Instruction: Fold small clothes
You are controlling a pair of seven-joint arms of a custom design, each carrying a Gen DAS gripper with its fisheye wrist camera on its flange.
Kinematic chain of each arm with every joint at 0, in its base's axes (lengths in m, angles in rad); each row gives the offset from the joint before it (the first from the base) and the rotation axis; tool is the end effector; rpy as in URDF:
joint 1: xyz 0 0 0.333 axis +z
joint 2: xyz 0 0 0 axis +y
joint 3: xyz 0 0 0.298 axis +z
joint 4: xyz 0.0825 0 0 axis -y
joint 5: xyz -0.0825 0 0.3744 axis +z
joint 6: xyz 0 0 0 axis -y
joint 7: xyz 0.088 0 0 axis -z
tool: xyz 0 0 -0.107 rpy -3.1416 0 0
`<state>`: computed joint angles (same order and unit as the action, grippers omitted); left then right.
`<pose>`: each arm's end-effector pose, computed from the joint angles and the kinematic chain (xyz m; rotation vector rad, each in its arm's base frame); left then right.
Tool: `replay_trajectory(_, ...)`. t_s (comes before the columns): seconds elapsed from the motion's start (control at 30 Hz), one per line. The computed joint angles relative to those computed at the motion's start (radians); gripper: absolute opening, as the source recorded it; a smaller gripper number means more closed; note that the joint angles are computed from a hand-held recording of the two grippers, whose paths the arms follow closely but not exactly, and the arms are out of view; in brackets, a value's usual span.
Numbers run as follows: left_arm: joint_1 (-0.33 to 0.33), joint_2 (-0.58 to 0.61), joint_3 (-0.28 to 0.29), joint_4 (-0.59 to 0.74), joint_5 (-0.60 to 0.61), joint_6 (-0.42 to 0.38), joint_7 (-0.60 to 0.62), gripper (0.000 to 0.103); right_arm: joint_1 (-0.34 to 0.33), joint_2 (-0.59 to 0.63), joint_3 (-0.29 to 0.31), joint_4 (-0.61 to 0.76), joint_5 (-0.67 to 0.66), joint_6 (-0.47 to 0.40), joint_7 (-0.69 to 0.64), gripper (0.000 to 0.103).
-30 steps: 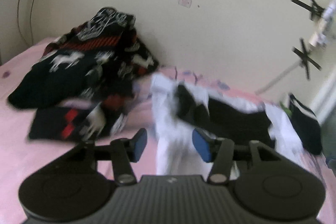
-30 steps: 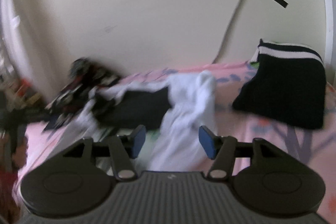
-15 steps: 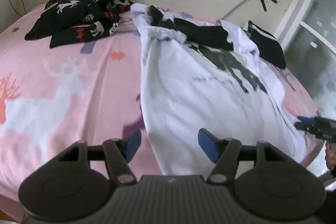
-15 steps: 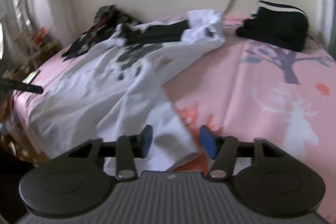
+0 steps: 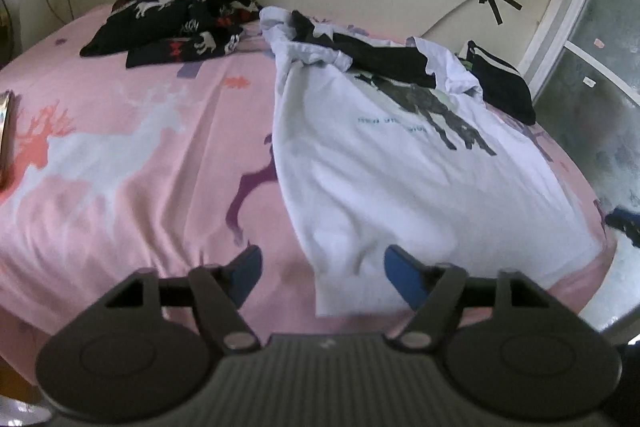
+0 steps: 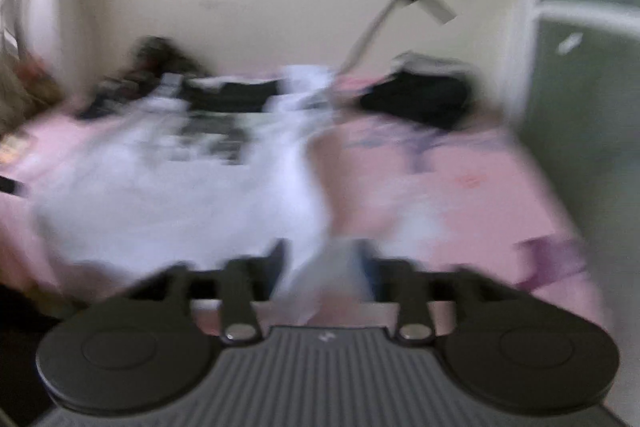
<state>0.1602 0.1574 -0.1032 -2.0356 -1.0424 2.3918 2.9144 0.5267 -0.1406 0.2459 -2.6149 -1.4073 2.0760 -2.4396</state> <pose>0.5897 0.0278 0.3797 -1.3645 2.4473 -1.1764 0.3300 0.2479 0.2903 -1.2228 2.0014 -1.3305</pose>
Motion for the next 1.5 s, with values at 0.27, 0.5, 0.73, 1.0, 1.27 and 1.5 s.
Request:
replay_trajectory(0.27,0.001,-0.021,0.006,-0.046,-0.018,0.016,-0.03,0.084,-0.059,0.122,-0.066,0.109,-0.232,0.101,0.04,0.06)
replay_trajectory(0.5,-0.006,0.006,0.007,-0.037,0.005,0.045,-0.107,0.087,-0.087,0.219,-0.114,0.214,-0.216,0.197,-0.019,0.06)
replay_trajectory(0.73,-0.001,0.045,-0.008,0.001,0.027,0.031,-0.169,0.088,-0.1,0.242,-0.137,0.237,-0.19,0.245,-0.037,0.061)
replay_trajectory(1.0,0.005,0.077,-0.022,0.038,0.055,-0.001,-0.216,0.09,-0.114,0.246,-0.149,0.238,-0.197,0.278,-0.029,0.064)
replay_trajectory(1.27,0.019,0.087,-0.026,0.054,0.052,-0.036,-0.227,0.091,-0.122,0.242,-0.152,0.232,-0.202,0.287,-0.02,0.068)
replay_trajectory(1.5,0.027,0.053,-0.022,0.027,0.017,-0.05,-0.155,0.09,-0.127,0.227,-0.151,0.218,-0.217,0.303,0.0,0.068)
